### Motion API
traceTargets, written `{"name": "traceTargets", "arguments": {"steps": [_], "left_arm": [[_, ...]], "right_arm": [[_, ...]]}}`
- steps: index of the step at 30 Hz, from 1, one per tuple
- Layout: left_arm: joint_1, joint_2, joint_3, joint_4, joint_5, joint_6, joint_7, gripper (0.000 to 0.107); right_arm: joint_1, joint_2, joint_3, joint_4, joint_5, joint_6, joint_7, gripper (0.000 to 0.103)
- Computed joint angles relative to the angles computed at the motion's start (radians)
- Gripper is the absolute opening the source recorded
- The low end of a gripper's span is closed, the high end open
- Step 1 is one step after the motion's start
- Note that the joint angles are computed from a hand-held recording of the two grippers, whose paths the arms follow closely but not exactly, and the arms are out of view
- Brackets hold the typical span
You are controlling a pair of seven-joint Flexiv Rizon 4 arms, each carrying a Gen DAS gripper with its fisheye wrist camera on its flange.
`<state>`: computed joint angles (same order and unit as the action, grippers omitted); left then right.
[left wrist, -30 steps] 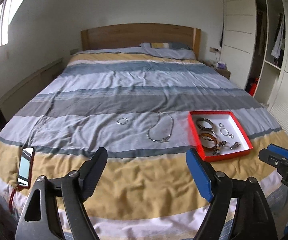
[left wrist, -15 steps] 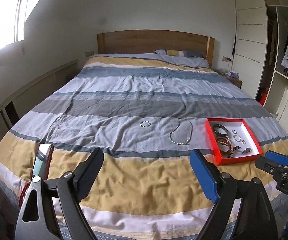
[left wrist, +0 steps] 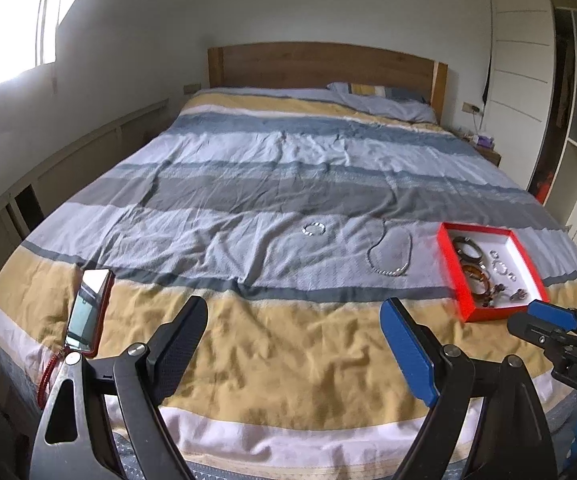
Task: Organize jewelry
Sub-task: 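Withdraw both tools from the red box toward the ring and necklace, then grasp the twisted silver ring with the left tool while the right tool grasps the silver chain necklace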
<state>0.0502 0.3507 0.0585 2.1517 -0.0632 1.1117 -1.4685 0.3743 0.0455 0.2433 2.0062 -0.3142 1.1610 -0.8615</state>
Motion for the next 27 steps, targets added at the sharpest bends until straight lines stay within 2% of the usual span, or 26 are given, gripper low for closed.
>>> {"name": "traceTargets", "arguments": {"steps": [8,14,19,27], "left_arm": [[-0.014,-0.101,0.037,0.003,-0.091,0.014,0.073,0.087],[-0.02,-0.22,0.04,-0.033,-0.192,0.036,0.164,0.087],[-0.013,-0.327,0.024,-0.091,-0.282,0.045,0.244,0.087],[0.017,-0.502,-0.036,-0.219,-0.404,0.023,0.396,0.087]], "right_arm": [[0.02,-0.111,-0.011,-0.083,0.104,-0.005,-0.101,0.049],[0.023,-0.22,-0.015,-0.181,0.18,-0.024,-0.163,0.051],[0.031,-0.331,-0.035,-0.285,0.184,-0.048,-0.166,0.055],[0.017,-0.484,-0.062,-0.437,0.193,-0.081,-0.134,0.057]]}}
